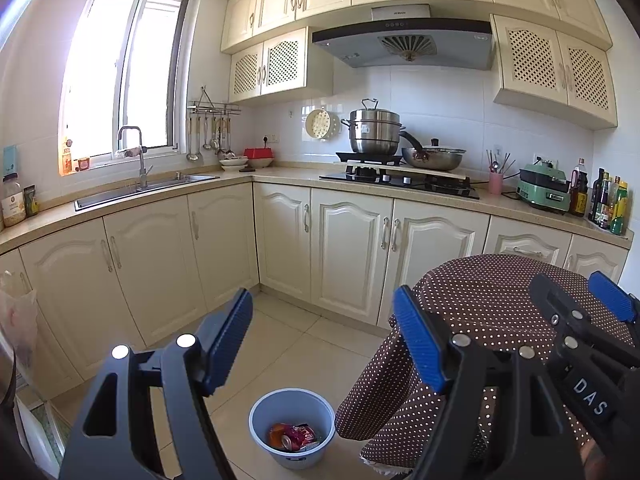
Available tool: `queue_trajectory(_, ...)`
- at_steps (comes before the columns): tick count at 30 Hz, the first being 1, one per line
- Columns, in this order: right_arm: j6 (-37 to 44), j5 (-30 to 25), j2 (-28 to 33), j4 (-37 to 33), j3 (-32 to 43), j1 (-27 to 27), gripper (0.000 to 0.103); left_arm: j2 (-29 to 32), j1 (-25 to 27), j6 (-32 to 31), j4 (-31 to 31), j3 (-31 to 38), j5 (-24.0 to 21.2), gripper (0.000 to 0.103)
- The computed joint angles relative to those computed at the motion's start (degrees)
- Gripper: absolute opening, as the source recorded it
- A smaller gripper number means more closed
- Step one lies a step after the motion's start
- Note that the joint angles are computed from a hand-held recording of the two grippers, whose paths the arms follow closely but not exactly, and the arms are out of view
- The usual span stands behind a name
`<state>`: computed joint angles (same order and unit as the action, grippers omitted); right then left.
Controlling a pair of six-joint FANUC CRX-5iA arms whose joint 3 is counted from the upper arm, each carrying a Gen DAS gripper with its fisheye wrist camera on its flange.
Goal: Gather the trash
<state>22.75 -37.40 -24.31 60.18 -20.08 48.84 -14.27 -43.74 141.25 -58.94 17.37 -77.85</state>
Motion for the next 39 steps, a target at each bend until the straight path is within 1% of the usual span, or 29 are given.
queue_trajectory(39, -0.7, -0.9, 0.2, 0.1, -0.4, 0.9, 0.082, -0.2, 0.9, -0.5, 1.2, -0.7, 0.4, 0.072)
